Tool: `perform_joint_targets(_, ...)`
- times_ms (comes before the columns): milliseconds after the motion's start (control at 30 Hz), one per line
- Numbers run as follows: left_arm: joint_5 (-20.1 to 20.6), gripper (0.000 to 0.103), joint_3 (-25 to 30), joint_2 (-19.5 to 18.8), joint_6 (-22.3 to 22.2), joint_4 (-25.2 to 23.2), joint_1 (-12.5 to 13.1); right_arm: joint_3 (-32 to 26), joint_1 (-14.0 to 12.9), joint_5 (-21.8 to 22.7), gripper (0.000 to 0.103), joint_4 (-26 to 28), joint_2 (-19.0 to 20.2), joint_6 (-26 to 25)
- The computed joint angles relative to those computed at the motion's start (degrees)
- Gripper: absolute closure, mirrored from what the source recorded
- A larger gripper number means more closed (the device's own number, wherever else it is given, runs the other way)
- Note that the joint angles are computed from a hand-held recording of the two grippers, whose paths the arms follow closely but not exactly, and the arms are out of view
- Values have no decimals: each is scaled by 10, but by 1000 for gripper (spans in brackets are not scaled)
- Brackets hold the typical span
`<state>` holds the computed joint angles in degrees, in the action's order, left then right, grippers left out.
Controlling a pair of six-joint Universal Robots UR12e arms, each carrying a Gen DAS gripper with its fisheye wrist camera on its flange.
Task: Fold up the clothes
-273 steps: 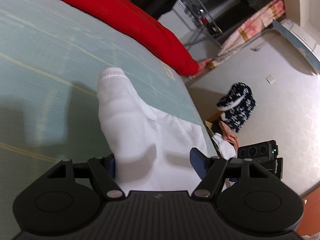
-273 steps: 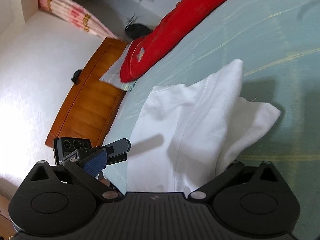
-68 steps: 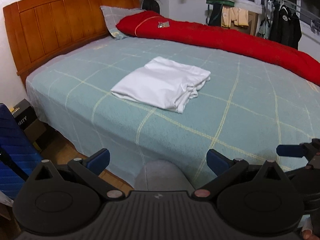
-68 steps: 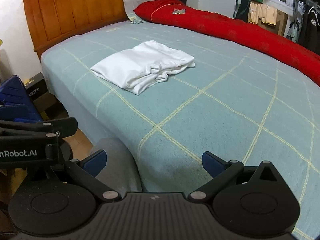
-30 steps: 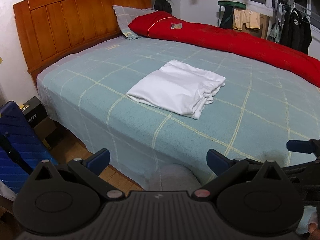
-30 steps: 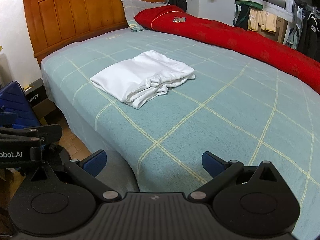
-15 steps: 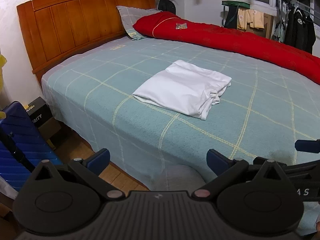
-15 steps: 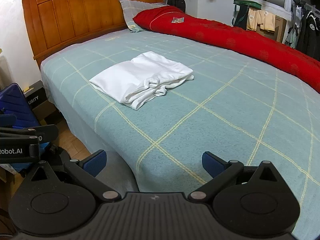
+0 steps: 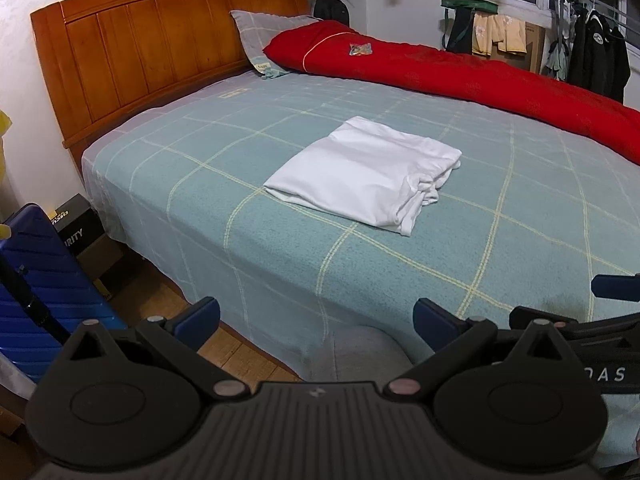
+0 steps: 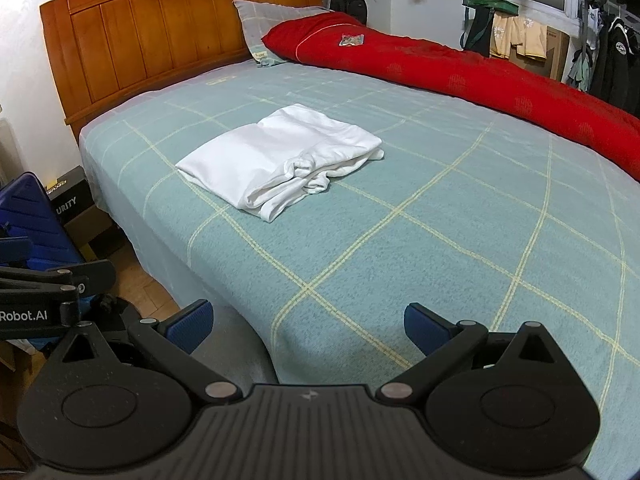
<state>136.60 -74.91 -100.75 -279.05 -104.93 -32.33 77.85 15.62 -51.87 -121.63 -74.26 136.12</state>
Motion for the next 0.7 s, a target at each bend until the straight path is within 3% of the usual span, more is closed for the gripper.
perform_joint_targets(700, 4, 1, -8, 3, -1, 16, -1, 1, -1, 1, 0, 1, 0, 3)
